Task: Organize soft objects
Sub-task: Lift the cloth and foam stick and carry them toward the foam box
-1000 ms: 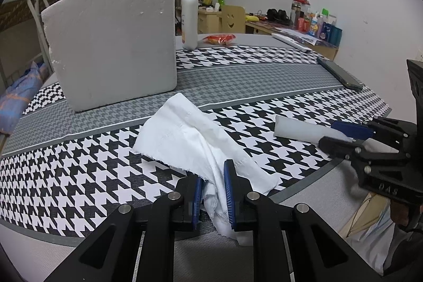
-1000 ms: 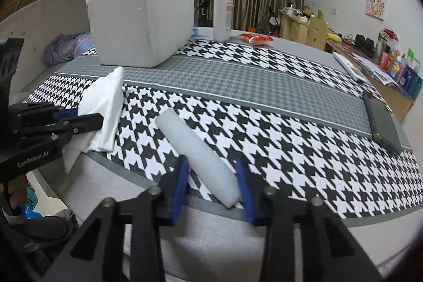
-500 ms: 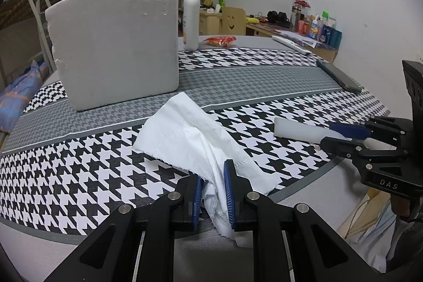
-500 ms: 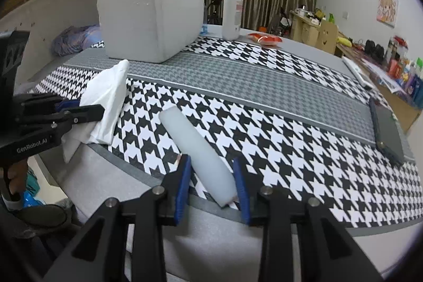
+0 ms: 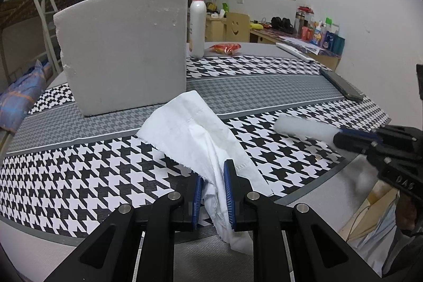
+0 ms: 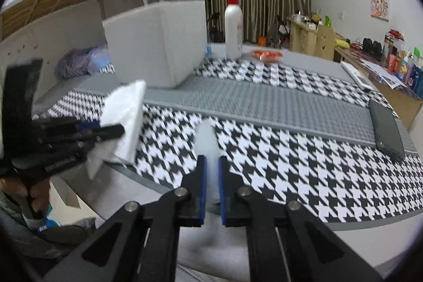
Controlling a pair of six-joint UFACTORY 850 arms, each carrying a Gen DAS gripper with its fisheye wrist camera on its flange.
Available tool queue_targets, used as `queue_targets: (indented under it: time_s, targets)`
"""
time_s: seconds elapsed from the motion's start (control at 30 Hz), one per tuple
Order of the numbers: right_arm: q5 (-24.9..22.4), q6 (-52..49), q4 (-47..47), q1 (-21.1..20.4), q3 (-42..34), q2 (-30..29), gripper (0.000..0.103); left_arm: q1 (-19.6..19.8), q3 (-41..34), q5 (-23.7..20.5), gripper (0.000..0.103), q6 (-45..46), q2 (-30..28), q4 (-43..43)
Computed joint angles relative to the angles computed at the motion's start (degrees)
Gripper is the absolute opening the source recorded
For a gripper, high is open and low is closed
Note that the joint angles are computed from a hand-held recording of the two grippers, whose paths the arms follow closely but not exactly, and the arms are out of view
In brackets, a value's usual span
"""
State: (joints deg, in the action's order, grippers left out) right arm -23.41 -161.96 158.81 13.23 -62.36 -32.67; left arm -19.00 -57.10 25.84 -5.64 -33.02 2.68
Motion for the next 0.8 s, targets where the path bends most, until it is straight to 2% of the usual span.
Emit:
queue_targets:
  time_s: [0.3, 0.43, 0.8]
  targets:
    - [-0.66, 3.00, 0.18, 0.10, -0.93, -0.14, 0.011, 0.59, 2.18, 2.35, 0.017, -0.11, 2.02, 0.75]
    - [-0.85, 1.26, 1.87, 0.47, -0.85, -0.02, 0.011, 0.68, 2.58, 3.02, 0.017, -0.36, 2.66, 1.29]
    - [-2.41, 1.82, 1.42, 0.73, -0.51, 0.54, 0.011, 1.26, 2.73, 3.55, 0.017, -0.67, 3.60, 2.08]
